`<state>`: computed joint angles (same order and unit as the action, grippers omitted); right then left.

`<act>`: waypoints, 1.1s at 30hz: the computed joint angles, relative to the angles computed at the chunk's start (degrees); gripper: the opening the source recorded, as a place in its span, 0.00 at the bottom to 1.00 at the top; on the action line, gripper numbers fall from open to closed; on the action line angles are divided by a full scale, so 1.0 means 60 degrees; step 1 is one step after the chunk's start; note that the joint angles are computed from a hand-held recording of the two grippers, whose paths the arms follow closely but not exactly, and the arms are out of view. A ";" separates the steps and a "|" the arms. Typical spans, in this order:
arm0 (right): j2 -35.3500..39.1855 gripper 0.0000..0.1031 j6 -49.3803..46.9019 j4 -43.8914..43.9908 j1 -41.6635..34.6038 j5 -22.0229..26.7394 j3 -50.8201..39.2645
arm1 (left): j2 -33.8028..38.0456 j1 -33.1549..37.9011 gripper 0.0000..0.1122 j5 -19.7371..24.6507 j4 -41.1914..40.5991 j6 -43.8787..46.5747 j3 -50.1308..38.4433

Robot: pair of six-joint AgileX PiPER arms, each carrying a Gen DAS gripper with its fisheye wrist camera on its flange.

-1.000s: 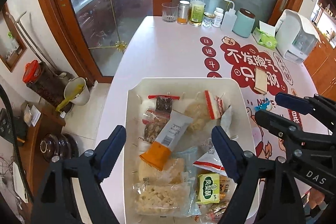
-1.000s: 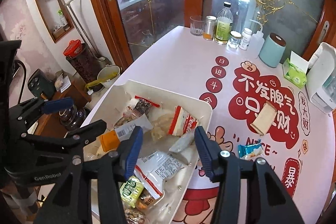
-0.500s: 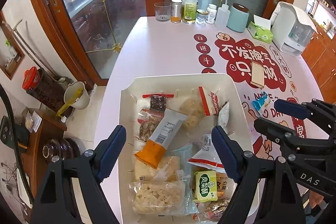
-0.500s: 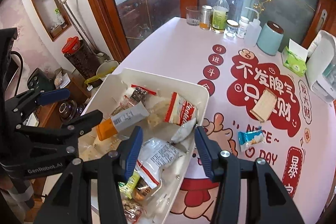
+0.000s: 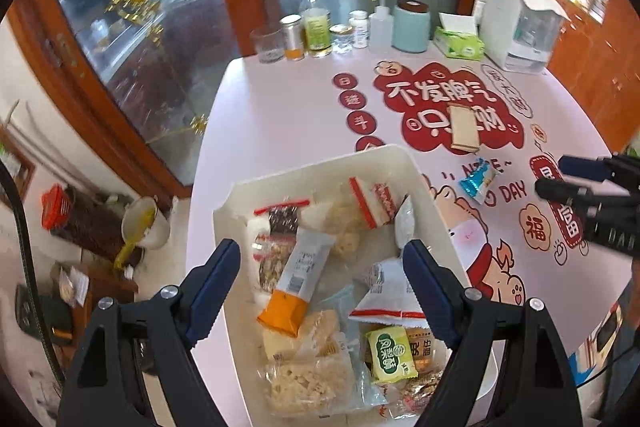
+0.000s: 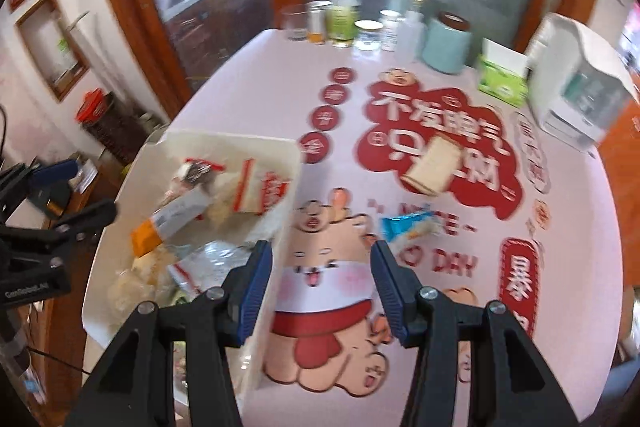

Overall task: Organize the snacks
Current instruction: 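Move both tools toward the wafer biscuit and blue pastry pack, then grasp the beige wafer with left tool while right grasps the blue pastry pack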

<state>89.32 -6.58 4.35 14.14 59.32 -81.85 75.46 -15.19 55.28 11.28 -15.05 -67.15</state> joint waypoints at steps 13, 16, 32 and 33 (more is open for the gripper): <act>0.1481 0.50 0.1334 0.0035 -0.1550 0.0019 -0.0941 | 0.3380 -0.1037 0.76 0.0247 -0.0527 0.2412 -0.3905; 0.2458 0.50 0.1592 0.0173 -0.1765 -0.0225 -0.1278 | 0.4447 -0.1050 0.76 0.0356 -0.1287 0.3097 -0.4991; 0.6070 0.41 0.2296 0.0437 -0.1801 -0.0619 -0.2817 | 0.8676 -0.1181 0.76 0.1586 -0.1184 0.2804 -0.9667; 0.6007 0.33 0.2267 0.0178 -0.1741 -0.0791 -0.2731 | 0.9013 -0.1213 0.76 0.1842 -0.1208 0.2728 -1.0213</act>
